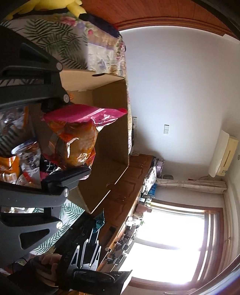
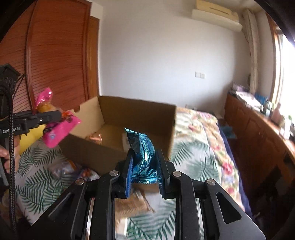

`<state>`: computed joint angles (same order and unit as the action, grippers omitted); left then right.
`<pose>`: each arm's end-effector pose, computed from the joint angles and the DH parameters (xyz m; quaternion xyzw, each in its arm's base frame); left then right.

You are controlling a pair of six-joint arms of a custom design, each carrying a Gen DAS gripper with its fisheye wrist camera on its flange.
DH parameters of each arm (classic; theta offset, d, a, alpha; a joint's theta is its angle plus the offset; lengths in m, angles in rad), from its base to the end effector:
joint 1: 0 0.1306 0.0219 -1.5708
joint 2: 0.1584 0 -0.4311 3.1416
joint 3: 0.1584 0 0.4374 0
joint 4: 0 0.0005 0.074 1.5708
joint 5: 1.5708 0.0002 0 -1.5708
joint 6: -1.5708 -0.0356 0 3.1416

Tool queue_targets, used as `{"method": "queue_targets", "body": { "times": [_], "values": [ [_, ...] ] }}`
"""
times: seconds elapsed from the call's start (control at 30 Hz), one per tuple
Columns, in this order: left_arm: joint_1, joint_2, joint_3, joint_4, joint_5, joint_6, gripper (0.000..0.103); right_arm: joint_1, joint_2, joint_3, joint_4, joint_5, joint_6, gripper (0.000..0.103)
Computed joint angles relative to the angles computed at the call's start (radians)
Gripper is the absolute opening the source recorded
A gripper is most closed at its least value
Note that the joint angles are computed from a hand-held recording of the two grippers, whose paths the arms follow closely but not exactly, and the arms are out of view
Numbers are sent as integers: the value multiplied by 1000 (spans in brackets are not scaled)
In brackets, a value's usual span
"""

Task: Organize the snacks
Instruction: 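Lift both snacks into the cardboard box and open both tools to release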

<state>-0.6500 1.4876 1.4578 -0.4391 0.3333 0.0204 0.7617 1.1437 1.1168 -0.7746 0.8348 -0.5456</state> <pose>0.4603 -0.3652 0.4986 0.3427 0.7720 -0.3033 0.4410 0.3172 0.2653 0.4640 0.0599 0.8588 -0.0897 0.5008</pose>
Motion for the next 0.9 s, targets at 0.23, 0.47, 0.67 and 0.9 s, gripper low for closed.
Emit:
{"method": "queue_targets", "body": {
  "times": [0.23, 0.47, 0.67, 0.9],
  "values": [
    [12, 51, 49, 14, -1, 1, 46, -42, 58, 54, 90, -54, 121, 21],
    [24, 97, 81, 18, -8, -3, 47, -86, 108, 90, 145, -118, 190, 21],
    [26, 138, 116, 6, -15, 5, 47, -123, 146, 97, 180, -172, 208, 21],
    [22, 168, 134, -3, -24, 2, 46, -152, 177, 98, 193, -215, 202, 21]
  ]
}}
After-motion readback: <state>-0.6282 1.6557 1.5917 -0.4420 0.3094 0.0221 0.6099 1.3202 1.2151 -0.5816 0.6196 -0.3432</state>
